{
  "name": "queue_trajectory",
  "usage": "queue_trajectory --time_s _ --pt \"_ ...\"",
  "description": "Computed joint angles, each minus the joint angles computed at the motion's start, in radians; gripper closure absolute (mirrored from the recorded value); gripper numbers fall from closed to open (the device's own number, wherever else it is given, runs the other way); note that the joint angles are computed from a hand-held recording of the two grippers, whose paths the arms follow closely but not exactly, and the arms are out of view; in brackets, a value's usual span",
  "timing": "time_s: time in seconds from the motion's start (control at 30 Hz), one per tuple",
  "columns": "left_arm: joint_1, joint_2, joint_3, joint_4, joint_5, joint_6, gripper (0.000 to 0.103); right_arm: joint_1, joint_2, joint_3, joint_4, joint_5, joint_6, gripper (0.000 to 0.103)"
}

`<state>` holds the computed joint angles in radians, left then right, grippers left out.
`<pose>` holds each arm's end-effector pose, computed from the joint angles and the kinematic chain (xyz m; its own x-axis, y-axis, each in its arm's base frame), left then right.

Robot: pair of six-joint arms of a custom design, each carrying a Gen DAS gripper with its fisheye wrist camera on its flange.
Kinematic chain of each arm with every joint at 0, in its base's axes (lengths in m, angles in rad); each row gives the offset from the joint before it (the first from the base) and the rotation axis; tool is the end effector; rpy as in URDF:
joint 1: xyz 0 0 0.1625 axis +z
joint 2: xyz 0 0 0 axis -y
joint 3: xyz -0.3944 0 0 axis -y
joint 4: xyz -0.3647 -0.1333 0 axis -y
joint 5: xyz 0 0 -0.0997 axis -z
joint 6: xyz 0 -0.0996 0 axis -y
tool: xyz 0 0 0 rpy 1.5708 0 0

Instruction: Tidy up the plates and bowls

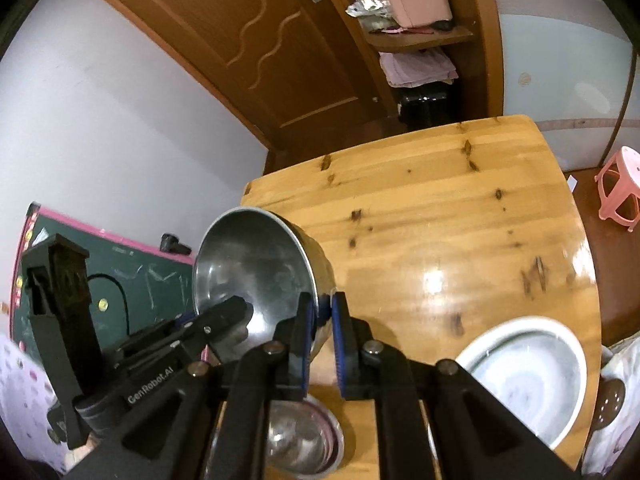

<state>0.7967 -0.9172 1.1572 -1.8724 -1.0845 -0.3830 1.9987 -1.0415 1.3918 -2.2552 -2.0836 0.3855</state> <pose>-0.3600 -0.6255 0.3072 -0.8658 0.2875 -0.4097 0.4034 0.8853 -0.2314 0.3525 -0.5694 0.3285 -0.9439 0.1238 0.3062 -0.0400 0.8774 -0.4781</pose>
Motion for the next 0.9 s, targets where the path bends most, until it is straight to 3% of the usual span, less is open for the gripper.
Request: queue_trajectory --time_s 0.13,0.53,0.77,0.9 --pt "-0.037 -0.112 0.143 -0.022 0.016 -0.027 0.091 0.042 -0.051 0.092 -0.045 -0.002 0.008 0.093" --pt "-0.108 -0.36 0.416 -0.047 0.068 -0.073 0.091 0.104 -0.12 0.3 -0.171 0.053 0.03 0.093" --pt "-0.107 -0.445 0.56 -0.085 0.077 -0.103 0.09 0.112 -0.125 0.414 -0.249 0.038 0.043 0.093" --pt "-0.072 -0.471 0.643 -0.122 0.033 -0.137 0.087 0.114 -0.12 0.468 -0.289 0.014 0.056 0.093"
